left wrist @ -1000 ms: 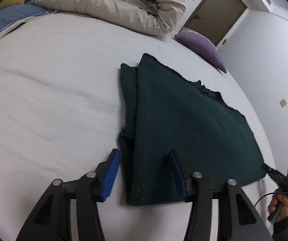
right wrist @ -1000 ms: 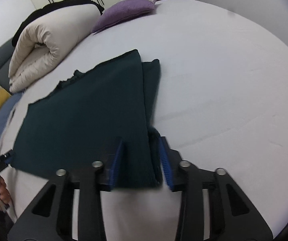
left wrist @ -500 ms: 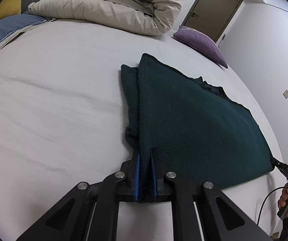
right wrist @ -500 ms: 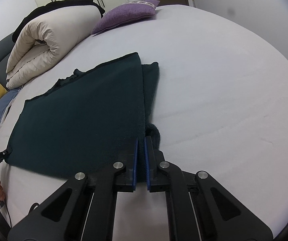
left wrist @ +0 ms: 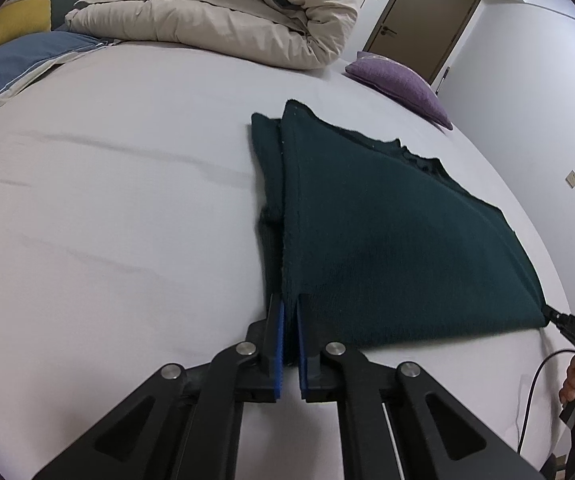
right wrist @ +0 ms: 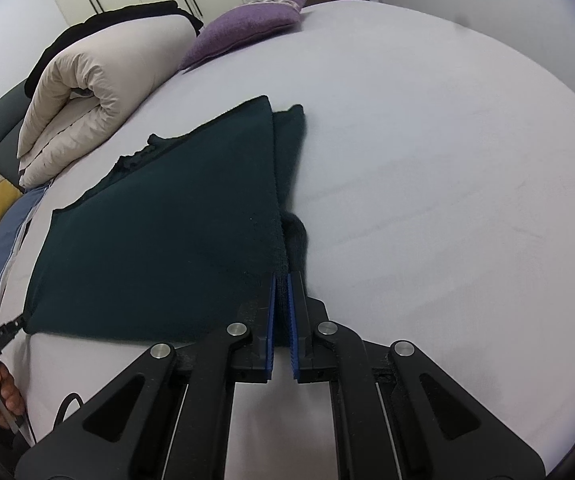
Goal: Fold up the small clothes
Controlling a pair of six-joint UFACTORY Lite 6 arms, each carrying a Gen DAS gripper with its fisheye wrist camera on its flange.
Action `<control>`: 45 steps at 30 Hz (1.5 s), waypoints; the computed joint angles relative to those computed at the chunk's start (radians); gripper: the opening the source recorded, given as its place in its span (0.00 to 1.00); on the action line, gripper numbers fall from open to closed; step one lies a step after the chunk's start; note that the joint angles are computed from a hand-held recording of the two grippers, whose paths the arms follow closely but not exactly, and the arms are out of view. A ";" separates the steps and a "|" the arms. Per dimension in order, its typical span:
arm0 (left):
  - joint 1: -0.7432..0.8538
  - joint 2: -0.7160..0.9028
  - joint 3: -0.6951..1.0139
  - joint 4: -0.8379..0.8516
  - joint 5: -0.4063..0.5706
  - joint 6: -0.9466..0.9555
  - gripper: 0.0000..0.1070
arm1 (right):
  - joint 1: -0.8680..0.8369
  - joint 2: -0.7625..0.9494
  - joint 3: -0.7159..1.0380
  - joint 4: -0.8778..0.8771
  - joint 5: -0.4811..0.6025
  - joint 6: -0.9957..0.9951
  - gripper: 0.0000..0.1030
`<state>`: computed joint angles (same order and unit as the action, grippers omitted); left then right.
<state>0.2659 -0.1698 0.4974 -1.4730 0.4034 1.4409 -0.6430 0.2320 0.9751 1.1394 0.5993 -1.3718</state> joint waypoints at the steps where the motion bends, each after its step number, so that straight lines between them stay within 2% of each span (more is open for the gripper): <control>1: 0.005 0.004 -0.003 -0.006 0.003 0.009 0.06 | -0.002 -0.007 -0.009 0.009 0.000 -0.010 0.04; 7: 0.018 0.039 0.022 -0.011 0.015 0.007 0.06 | 0.003 0.027 0.003 0.005 -0.013 -0.011 0.04; 26: 0.032 0.064 0.049 0.033 0.028 -0.025 0.07 | -0.005 -0.019 -0.064 0.017 -0.030 -0.049 0.04; 31: 0.053 0.041 0.061 0.123 0.043 -0.123 0.19 | -0.021 0.034 -0.014 0.005 0.019 -0.038 0.06; 32: 0.063 0.019 0.056 0.150 0.045 -0.148 0.20 | -0.035 0.053 0.015 -0.020 0.050 -0.003 0.13; 33: 0.065 -0.019 0.051 0.187 0.037 -0.183 0.20 | -0.046 0.060 0.038 -0.055 0.060 0.051 0.26; 35: 0.052 -0.105 0.049 0.256 -0.004 -0.262 0.20 | -0.074 0.040 0.054 -0.078 0.070 0.113 0.36; 36: 0.039 -0.116 0.069 0.270 -0.013 -0.283 0.20 | -0.090 0.008 0.050 -0.054 0.081 0.103 0.37; 38: -0.039 -0.082 0.147 0.289 -0.060 -0.336 0.22 | -0.083 -0.040 0.055 -0.032 0.086 0.108 0.39; 40: -0.149 0.027 0.272 0.220 -0.137 -0.314 0.28 | -0.032 -0.038 0.109 -0.009 0.130 0.153 0.39; 42: -0.255 0.165 0.404 0.173 -0.223 -0.288 0.34 | 0.078 0.028 0.204 0.041 0.185 0.208 0.39; 45: -0.352 0.396 0.632 0.316 -0.268 -0.443 0.34 | 0.272 0.202 0.372 0.090 0.214 0.282 0.39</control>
